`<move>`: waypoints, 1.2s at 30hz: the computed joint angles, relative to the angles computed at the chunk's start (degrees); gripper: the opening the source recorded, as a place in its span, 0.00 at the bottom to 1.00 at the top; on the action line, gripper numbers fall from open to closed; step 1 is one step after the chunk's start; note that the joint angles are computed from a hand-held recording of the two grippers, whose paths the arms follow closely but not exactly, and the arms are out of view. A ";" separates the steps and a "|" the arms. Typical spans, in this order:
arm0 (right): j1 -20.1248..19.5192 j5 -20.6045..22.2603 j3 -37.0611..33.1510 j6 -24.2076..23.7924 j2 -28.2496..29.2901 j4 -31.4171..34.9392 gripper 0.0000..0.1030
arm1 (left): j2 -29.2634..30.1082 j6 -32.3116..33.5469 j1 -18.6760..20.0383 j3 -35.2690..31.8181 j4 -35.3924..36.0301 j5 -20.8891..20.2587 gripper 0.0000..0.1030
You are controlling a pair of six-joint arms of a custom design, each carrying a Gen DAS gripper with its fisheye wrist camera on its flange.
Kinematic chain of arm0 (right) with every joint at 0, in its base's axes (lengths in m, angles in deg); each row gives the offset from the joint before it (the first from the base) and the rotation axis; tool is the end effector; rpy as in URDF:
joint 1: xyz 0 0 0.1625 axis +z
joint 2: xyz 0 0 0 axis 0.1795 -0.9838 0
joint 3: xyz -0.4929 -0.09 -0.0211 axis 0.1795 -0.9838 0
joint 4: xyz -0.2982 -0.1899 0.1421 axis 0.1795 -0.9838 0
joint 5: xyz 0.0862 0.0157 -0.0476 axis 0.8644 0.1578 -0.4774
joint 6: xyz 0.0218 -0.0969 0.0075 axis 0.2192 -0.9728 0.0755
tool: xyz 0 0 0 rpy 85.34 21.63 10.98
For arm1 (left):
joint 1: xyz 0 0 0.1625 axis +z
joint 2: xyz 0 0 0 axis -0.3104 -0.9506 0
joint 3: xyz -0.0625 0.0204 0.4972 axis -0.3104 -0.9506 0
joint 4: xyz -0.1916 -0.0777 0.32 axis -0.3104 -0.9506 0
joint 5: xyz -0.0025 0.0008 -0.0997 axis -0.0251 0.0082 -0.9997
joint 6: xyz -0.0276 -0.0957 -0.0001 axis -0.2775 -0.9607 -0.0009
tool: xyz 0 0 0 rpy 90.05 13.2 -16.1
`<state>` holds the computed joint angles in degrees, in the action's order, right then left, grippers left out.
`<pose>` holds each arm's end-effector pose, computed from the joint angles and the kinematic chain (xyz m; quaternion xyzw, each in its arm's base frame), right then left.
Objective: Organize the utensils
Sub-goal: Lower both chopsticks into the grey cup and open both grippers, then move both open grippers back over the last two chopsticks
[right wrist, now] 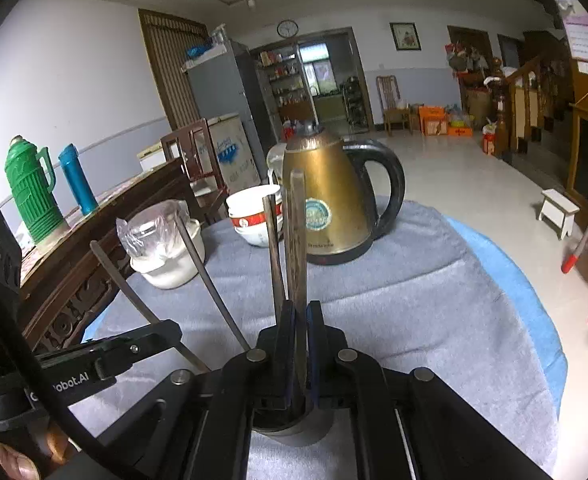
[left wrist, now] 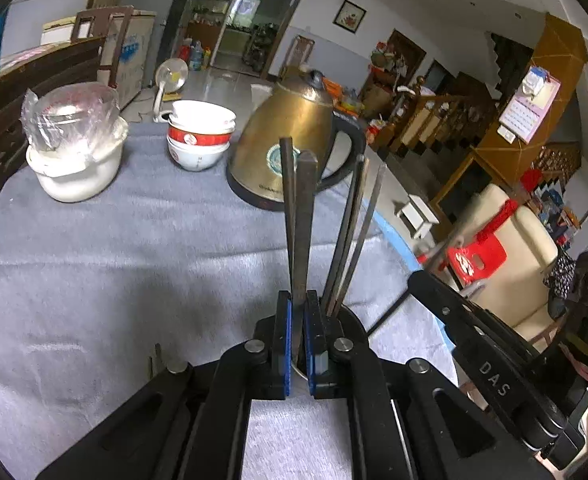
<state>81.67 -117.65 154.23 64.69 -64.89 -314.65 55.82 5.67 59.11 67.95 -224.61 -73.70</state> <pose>0.0968 -0.4829 0.3538 -0.0299 -0.7852 0.5386 0.3041 -0.4580 -0.6079 0.0053 0.3487 0.9229 -0.1519 0.0607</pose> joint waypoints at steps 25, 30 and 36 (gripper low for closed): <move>2.81 -3.28 6.91 -0.53 1.23 -16.44 0.69 | -8.39 -0.88 0.62 11.36 -13.16 8.49 0.77; 2.72 -2.79 11.90 3.48 3.91 -19.00 0.69 | -9.44 -0.39 2.44 16.97 -13.05 15.83 0.77; 0.42 -1.26 15.42 10.95 7.99 -12.66 0.69 | -9.68 -7.99 6.18 19.65 -4.81 20.57 0.77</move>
